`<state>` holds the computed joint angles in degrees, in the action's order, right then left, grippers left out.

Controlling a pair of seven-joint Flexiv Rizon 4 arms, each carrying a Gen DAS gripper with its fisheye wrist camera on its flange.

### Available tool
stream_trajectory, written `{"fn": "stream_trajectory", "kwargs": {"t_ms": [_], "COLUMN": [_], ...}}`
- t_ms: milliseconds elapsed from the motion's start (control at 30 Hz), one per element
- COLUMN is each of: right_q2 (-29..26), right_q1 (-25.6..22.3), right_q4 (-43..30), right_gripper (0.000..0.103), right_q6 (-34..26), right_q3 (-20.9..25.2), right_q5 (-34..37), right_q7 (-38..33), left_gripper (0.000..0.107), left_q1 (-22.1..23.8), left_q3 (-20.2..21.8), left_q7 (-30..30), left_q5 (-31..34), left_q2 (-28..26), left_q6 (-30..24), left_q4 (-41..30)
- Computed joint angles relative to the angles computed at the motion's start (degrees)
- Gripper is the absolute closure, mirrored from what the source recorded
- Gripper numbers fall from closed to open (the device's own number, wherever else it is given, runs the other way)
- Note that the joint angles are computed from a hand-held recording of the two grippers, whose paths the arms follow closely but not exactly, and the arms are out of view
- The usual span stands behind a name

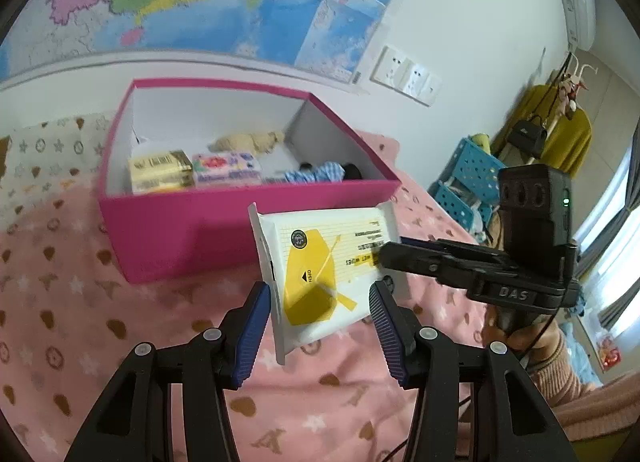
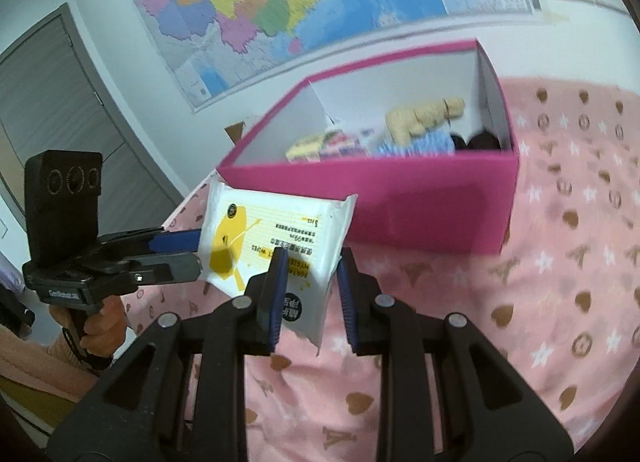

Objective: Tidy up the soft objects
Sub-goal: 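Carry the wet-wipes pack into the magenta box with the right gripper, then open the right gripper to release the pack and withdraw both tools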

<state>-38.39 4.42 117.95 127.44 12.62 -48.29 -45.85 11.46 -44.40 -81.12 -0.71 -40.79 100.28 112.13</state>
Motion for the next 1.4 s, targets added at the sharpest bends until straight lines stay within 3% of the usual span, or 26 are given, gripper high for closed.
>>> {"fn": "stream_trajectory", "kwargs": {"t_ms": [167, 1000, 1400], "right_q2": [0.6, -6.3, -10.8], "right_q1": [0.2, -3.5, -1.4], "right_q4": [-2.8, -20.0, -31.6], "right_gripper": [0.075, 0.075, 0.075], "right_q6": [-1.0, -6.3, -2.3], "right_q3": [-0.2, 0.0, -7.5], "right_q5": [-0.8, -19.2, -36.3], "right_q7": [-0.3, 16.8, 38.0], "left_gripper": [0.056, 0.056, 0.056], "left_q1": [-1.3, -9.2, -12.2], "left_q3": [1.7, 11.0, 15.0], "left_q7": [0.2, 3.3, 4.5], "left_q5": [-0.3, -6.6, -10.7], "left_q2": [0.8, -0.7, -1.8], "left_q6": [0.3, -2.7, -5.1], "left_q4": [-2.3, -12.7, -16.0]}}
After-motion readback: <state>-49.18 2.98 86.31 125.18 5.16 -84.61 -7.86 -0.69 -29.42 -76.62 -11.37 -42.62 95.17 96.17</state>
